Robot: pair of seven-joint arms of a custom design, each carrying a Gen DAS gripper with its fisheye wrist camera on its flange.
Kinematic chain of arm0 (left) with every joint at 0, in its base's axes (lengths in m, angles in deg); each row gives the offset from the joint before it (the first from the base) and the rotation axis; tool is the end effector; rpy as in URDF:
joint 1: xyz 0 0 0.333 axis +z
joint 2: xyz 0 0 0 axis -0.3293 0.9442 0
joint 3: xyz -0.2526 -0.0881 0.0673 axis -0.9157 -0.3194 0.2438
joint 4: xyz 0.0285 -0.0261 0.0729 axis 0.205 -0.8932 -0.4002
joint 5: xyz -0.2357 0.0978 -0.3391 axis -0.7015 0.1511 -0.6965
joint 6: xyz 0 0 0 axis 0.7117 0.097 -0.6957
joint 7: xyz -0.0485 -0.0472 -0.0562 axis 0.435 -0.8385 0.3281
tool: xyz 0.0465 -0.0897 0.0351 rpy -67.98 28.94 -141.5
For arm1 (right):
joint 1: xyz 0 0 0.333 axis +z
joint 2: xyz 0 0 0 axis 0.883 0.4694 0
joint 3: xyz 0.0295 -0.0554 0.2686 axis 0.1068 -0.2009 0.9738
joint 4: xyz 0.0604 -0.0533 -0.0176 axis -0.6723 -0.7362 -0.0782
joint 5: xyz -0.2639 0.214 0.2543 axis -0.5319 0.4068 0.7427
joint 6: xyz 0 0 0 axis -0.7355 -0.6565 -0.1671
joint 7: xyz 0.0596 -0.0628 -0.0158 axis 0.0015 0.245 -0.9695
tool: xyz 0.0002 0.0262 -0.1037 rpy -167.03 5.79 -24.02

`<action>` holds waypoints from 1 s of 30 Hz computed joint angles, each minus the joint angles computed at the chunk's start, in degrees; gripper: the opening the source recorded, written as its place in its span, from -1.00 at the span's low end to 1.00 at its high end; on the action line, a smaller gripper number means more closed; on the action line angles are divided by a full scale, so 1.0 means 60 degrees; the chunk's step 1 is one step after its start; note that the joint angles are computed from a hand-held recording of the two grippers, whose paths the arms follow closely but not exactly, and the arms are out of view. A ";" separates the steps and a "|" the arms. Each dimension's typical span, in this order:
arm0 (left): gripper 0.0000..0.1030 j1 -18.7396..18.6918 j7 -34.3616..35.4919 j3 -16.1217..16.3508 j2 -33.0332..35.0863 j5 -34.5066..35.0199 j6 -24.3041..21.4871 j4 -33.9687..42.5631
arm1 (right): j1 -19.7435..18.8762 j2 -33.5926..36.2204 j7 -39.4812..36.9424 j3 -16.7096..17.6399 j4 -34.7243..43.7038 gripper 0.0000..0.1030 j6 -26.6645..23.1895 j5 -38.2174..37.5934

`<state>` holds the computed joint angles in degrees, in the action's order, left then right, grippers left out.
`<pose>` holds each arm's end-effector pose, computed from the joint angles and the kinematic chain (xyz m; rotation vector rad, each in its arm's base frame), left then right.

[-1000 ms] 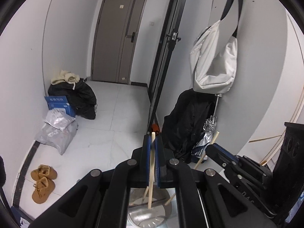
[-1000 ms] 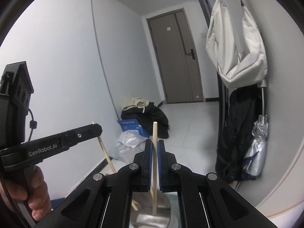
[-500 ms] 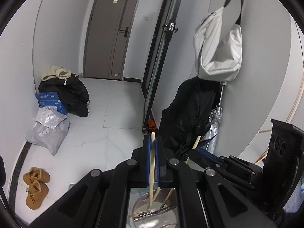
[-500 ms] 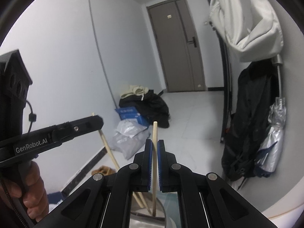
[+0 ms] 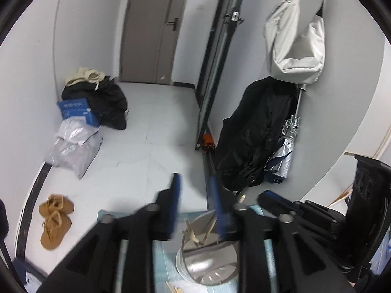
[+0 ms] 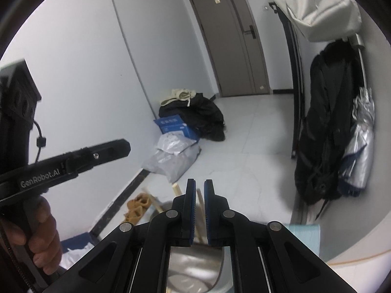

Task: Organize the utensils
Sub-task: 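Lower both chopsticks into the holder and open both tools, then move both open tools back down to the chopstick pile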

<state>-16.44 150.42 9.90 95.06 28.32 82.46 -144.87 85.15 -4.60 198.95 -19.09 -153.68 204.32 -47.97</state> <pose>0.7102 -0.1342 0.5510 -1.1639 2.4342 -1.3139 0.6089 0.2987 0.5171 -1.2437 1.8296 -0.7350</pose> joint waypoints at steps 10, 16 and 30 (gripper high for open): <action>0.35 -0.0132 0.0651 0.0380 -0.1878 -0.0875 0.1425 -0.2385 | 0.0028 -0.1308 0.1659 0.0643 -0.1078 -0.44 -0.1244 -0.1178; 0.52 -0.0473 0.1266 0.0749 -0.2824 -0.1334 0.2296 -0.3603 | 0.0023 -0.1898 0.2235 0.1227 -0.1555 -0.34 -0.1942 -0.1618; 0.77 -0.1096 0.2369 0.1527 -0.4234 -0.2264 0.2917 -0.5514 | 0.0337 -0.2564 0.3366 0.2074 -0.2381 0.16 -0.3179 -0.2019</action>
